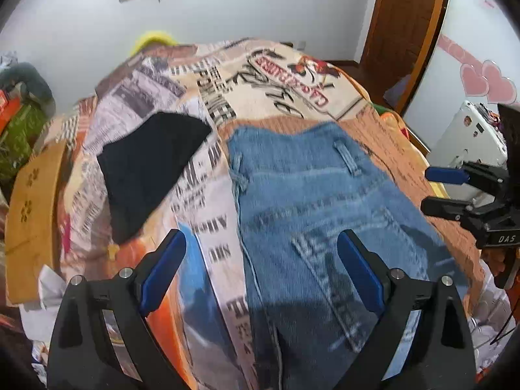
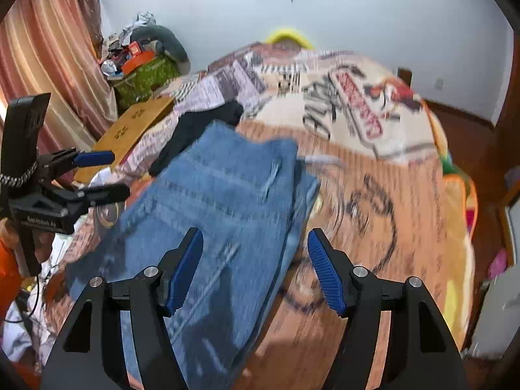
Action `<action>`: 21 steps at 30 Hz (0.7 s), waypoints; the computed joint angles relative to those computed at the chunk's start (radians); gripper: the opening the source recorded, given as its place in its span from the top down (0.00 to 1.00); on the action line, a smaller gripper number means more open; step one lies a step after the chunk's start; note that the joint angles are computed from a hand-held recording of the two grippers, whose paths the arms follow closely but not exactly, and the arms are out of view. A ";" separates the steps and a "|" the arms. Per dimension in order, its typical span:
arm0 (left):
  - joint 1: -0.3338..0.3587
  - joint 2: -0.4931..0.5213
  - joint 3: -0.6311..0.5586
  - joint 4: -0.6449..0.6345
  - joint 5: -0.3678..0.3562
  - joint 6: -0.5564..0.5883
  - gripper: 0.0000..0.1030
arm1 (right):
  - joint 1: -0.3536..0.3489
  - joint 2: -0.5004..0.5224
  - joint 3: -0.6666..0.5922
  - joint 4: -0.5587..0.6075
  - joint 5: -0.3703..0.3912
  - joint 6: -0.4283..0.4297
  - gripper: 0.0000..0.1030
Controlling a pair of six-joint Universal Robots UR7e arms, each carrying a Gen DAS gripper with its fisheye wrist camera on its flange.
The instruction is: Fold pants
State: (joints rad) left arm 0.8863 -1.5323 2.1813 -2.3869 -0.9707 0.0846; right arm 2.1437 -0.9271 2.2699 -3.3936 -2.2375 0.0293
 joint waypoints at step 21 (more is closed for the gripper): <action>0.189 0.229 -0.221 0.257 -0.298 -0.036 0.04 | -0.215 0.021 0.042 0.009 0.368 0.076 0.28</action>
